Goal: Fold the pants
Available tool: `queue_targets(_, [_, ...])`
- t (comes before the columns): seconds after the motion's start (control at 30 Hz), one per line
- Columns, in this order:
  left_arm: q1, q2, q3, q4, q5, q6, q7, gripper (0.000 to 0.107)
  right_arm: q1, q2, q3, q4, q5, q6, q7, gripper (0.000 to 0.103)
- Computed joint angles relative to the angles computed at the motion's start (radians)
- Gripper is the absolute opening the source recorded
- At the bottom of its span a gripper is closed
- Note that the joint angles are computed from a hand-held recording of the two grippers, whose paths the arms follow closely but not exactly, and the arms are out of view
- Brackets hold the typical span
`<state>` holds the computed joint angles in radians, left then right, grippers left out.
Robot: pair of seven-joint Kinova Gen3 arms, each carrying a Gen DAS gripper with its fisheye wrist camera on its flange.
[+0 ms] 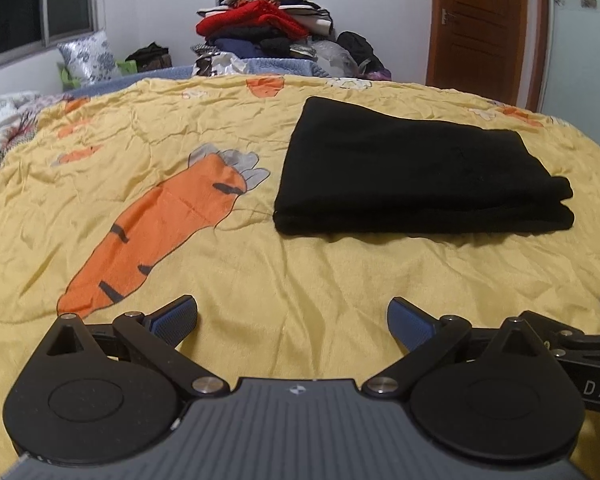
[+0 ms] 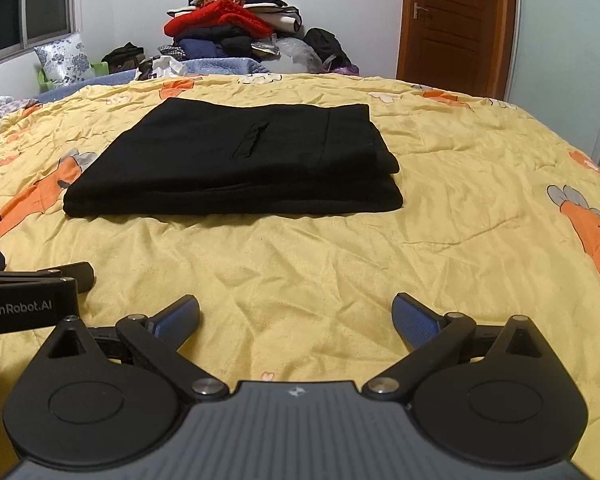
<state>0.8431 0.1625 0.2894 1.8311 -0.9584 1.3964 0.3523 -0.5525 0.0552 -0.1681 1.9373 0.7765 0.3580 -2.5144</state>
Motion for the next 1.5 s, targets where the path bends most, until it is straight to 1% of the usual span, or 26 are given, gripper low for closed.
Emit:
queue_targets(0.1, [-0.004, -0.007, 0.000, 0.004, 0.007, -0.009, 0.015, 0.103, 0.008, 0.001, -0.006, 0.000, 0.000, -0.001, 0.000, 0.103])
queue_targets(0.17, [-0.004, -0.005, 0.001, 0.001, 0.006, -0.004, 0.016, 0.103, 0.037, 0.001, -0.029, 0.000, -0.010, -0.006, 0.012, 0.103])
queue_targets(0.2, [-0.003, -0.003, 0.002, 0.000, 0.005, -0.001, 0.015, 0.103, 0.035, 0.002, -0.031, -0.001, -0.004, -0.003, 0.006, 0.103])
queue_targets(0.23, [-0.001, -0.001, 0.003, -0.001, 0.004, 0.002, 0.015, 0.103, 0.049, 0.003, -0.050, 0.000, 0.014, 0.000, -0.009, 0.103])
queue_targets(0.3, [0.002, 0.001, 0.003, -0.003, 0.002, 0.006, 0.011, 0.103, 0.077, 0.005, -0.086, 0.007, 0.086, 0.003, -0.080, 0.103])
queue_targets(0.33, [0.003, 0.003, 0.003, -0.004, 0.002, 0.008, 0.010, 0.103, 0.067, 0.001, -0.080, 0.014, 0.127, 0.003, -0.121, 0.103])
queue_targets(0.37, [0.005, 0.005, 0.004, -0.006, 0.001, 0.011, 0.007, 0.103, 0.043, -0.008, -0.058, 0.026, 0.167, -0.003, -0.162, 0.103])
queue_targets(0.4, [0.008, 0.007, 0.004, -0.008, 0.000, 0.016, 0.005, 0.103, 0.023, -0.021, -0.032, 0.042, 0.208, -0.024, -0.202, 0.103])
queue_targets(0.43, [0.011, 0.012, 0.004, -0.012, -0.002, 0.023, 0.001, 0.103, 0.019, -0.032, -0.023, 0.059, 0.249, -0.050, -0.242, 0.103])
queue_targets(0.5, [0.019, 0.017, 0.005, -0.013, -0.011, 0.029, -0.009, 0.103, 0.033, -0.043, -0.041, 0.074, 0.330, -0.059, -0.319, 0.103])
queue_targets(0.57, [0.028, 0.020, 0.006, -0.011, -0.022, 0.033, -0.021, 0.103, 0.039, -0.035, -0.061, 0.072, 0.378, -0.039, -0.359, 0.103])
queue_targets(0.6, [0.036, 0.025, 0.006, -0.012, -0.029, 0.045, -0.014, 0.103, 0.037, -0.031, -0.065, 0.067, 0.378, -0.031, -0.355, 0.103])
queue_targets(0.67, [0.047, 0.028, 0.004, -0.009, -0.038, 0.058, 0.002, 0.103, 0.014, -0.024, -0.047, 0.055, 0.365, -0.021, -0.329, 0.103])
queue_targets(0.73, [0.048, 0.023, 0.003, -0.004, -0.037, 0.055, 0.011, 0.103, -0.011, -0.013, -0.044, 0.032, 0.381, 0.038, -0.344, 0.103])
queue_targets(0.77, [0.044, 0.020, 0.002, -0.003, -0.032, 0.050, 0.009, 0.103, -0.030, -0.009, -0.030, 0.024, 0.373, 0.056, -0.334, 0.103])
queue_targets(0.83, [0.036, 0.013, 0.001, 0.000, -0.023, 0.037, 0.008, 0.103, -0.012, 0.002, -0.032, 0.014, 0.309, 0.043, -0.267, 0.103])
queue_targets(0.9, [0.033, 0.012, 0.001, 0.000, -0.020, 0.036, 0.014, 0.103, 0.061, 0.005, -0.069, 0.020, 0.228, -0.028, -0.194, 0.103])
queue_targets(0.93, [0.033, 0.012, 0.002, 0.000, -0.019, 0.038, 0.016, 0.103, 0.079, -0.002, -0.073, 0.025, 0.190, -0.052, -0.162, 0.103])
queue_targets(0.97, [0.032, 0.014, 0.003, -0.002, -0.018, 0.038, 0.014, 0.103, 0.079, -0.009, -0.066, 0.028, 0.169, -0.060, -0.145, 0.103])
queue_targets(1.03, [0.030, 0.015, 0.003, -0.006, -0.013, 0.040, 0.002, 0.103, 0.043, -0.003, -0.039, 0.016, 0.145, -0.027, -0.123, 0.103])
queue_targets(1.1, [0.028, 0.015, 0.003, -0.009, -0.008, 0.039, -0.011, 0.103, 0.037, 0.020, -0.043, -0.019, 0.070, 0.022, -0.055, 0.103])
queue_targets(1.13, [0.026, 0.015, 0.002, -0.009, -0.005, 0.037, -0.014, 0.103, 0.046, 0.019, -0.048, -0.022, 0.044, 0.023, -0.033, 0.103])
queue_targets(1.3, [0.015, 0.003, 0.000, -0.001, 0.003, 0.013, -0.005, 0.103, 0.030, 0.018, -0.028, -0.019, 0.031, 0.017, -0.025, 0.103])
queue_targets(1.37, [0.013, 0.006, 0.000, -0.005, 0.006, 0.017, 0.001, 0.103, 0.022, 0.015, -0.019, -0.014, 0.033, 0.012, -0.029, 0.103])
queue_targets(1.43, [0.012, 0.006, 0.001, -0.007, 0.008, 0.017, -0.001, 0.103, 0.025, 0.012, -0.017, -0.010, 0.028, 0.004, -0.034, 0.103])
queue_targets(1.5, [0.011, 0.006, 0.000, -0.008, 0.010, 0.017, 0.000, 0.103, 0.037, 0.011, -0.031, -0.010, 0.038, 0.010, -0.048, 0.103])
